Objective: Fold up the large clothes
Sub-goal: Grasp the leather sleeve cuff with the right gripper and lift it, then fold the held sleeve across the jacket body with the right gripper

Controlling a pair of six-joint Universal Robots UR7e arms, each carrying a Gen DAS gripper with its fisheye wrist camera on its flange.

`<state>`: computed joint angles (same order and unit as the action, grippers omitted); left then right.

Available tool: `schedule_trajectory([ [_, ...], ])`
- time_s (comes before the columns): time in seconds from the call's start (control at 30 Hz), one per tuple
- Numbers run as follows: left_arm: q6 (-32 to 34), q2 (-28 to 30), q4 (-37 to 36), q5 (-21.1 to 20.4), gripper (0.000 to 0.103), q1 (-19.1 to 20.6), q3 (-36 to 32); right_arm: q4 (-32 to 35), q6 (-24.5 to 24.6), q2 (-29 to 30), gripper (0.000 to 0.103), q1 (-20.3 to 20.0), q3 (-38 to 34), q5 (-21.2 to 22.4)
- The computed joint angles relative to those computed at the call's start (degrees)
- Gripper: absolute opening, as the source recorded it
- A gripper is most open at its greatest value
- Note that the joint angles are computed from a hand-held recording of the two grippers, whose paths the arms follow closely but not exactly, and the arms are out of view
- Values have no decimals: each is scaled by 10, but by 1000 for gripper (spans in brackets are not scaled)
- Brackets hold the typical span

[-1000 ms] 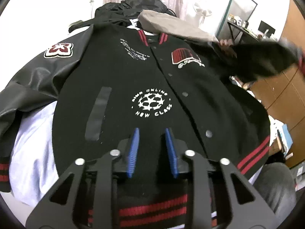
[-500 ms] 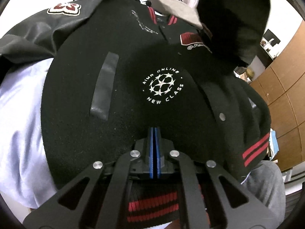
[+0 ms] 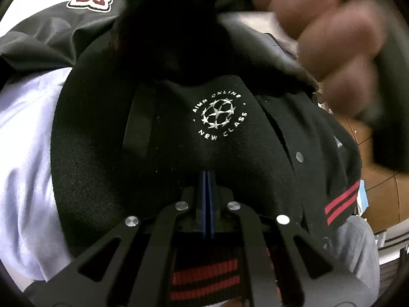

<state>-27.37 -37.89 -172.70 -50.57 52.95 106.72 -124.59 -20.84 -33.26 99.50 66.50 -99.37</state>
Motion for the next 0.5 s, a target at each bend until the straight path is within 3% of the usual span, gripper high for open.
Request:
schedule_trajectory([
  [0.03,1,-1,-4,1,5,-1,2,2,0,-9,32,-4,12,14],
  [0.1,9,-2,-15,6,5,-5,7,15,-13,-35,57,-16,39,61],
  [0.23,20,-3,-16,28,5,-18,11,47,-41,-92,63,-27,83,124],
  [0.33,21,-3,-6,37,5,-28,11,63,-60,-157,76,-49,118,195],
  [0.4,25,-4,1,42,5,-35,8,78,-76,-185,79,-62,126,230],
  [0.5,28,-9,15,47,5,-41,-1,60,-95,-223,79,-83,134,224],
])
